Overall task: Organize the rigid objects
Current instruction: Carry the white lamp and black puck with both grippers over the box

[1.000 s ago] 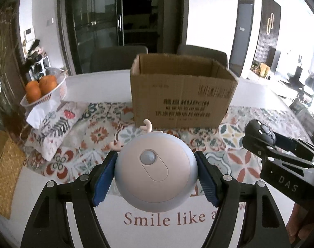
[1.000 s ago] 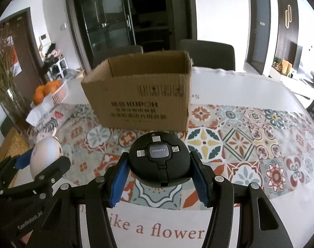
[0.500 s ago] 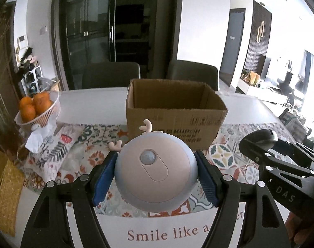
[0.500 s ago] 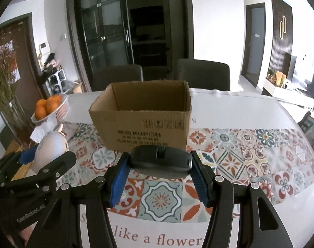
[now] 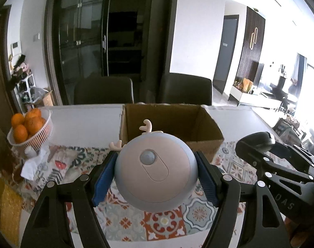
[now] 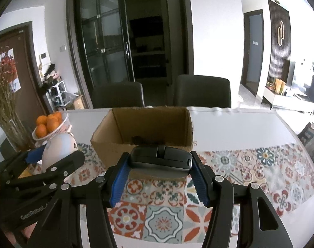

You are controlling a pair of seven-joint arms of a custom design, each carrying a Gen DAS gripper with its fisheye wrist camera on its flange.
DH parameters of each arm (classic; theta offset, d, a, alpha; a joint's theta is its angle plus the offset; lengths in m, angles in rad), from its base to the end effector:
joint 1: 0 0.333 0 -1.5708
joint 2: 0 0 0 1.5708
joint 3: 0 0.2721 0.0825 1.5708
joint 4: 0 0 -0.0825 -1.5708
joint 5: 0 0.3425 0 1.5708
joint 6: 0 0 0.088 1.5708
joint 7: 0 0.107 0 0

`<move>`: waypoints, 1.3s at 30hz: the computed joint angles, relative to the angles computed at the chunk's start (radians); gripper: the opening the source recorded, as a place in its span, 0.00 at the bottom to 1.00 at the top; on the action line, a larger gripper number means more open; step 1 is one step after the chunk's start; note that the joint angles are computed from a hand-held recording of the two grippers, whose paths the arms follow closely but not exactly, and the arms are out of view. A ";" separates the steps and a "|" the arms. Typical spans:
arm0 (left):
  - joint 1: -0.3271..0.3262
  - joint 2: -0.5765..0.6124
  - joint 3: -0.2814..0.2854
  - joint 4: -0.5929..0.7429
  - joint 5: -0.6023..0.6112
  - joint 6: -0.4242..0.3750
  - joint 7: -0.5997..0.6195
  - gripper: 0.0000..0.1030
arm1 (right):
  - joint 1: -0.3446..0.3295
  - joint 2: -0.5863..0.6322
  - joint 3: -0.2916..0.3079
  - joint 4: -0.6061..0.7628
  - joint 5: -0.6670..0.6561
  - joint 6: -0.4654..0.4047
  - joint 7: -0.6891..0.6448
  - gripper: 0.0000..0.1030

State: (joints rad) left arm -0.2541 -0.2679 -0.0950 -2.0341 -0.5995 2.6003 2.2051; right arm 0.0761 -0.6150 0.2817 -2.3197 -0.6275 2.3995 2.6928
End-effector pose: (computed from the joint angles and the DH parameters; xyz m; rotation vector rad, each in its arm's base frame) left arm 0.4695 -0.1646 0.6211 -1.1714 2.2422 -1.1830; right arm 0.3714 0.1598 0.6041 -1.2904 2.0074 -0.9769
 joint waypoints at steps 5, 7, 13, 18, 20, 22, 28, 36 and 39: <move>0.000 0.036 -0.008 0.051 0.006 0.027 0.005 0.72 | -0.013 0.036 -0.005 0.042 -0.021 0.005 -0.008 0.56; 0.002 0.059 -0.010 0.086 0.006 0.019 0.002 0.72 | -0.017 0.049 -0.013 0.057 -0.027 0.013 -0.010 0.56; 0.024 0.139 -0.026 0.207 0.014 -0.038 0.003 0.72 | -0.017 0.102 -0.052 0.117 -0.005 0.016 -0.046 0.56; 0.056 0.224 -0.051 0.334 0.034 -0.141 -0.021 0.72 | -0.022 0.145 -0.075 0.171 0.007 0.011 -0.092 0.56; 0.068 0.264 -0.064 0.388 0.058 -0.165 -0.038 0.72 | -0.025 0.165 -0.079 0.196 0.006 0.004 -0.103 0.56; 0.077 0.297 -0.077 0.437 0.093 -0.195 -0.067 0.72 | -0.025 0.192 -0.088 0.227 0.005 -0.004 -0.122 0.56; 0.088 0.396 -0.109 0.579 0.200 -0.252 -0.133 0.72 | -0.009 0.274 -0.136 0.311 0.048 -0.021 -0.188 0.56; 0.076 0.562 -0.131 0.821 0.333 -0.378 -0.219 0.72 | 0.010 0.373 -0.195 0.400 0.145 -0.042 -0.285 0.56; 0.057 0.652 -0.134 0.956 0.387 -0.458 -0.259 0.72 | 0.013 0.413 -0.210 0.442 0.166 -0.059 -0.321 0.56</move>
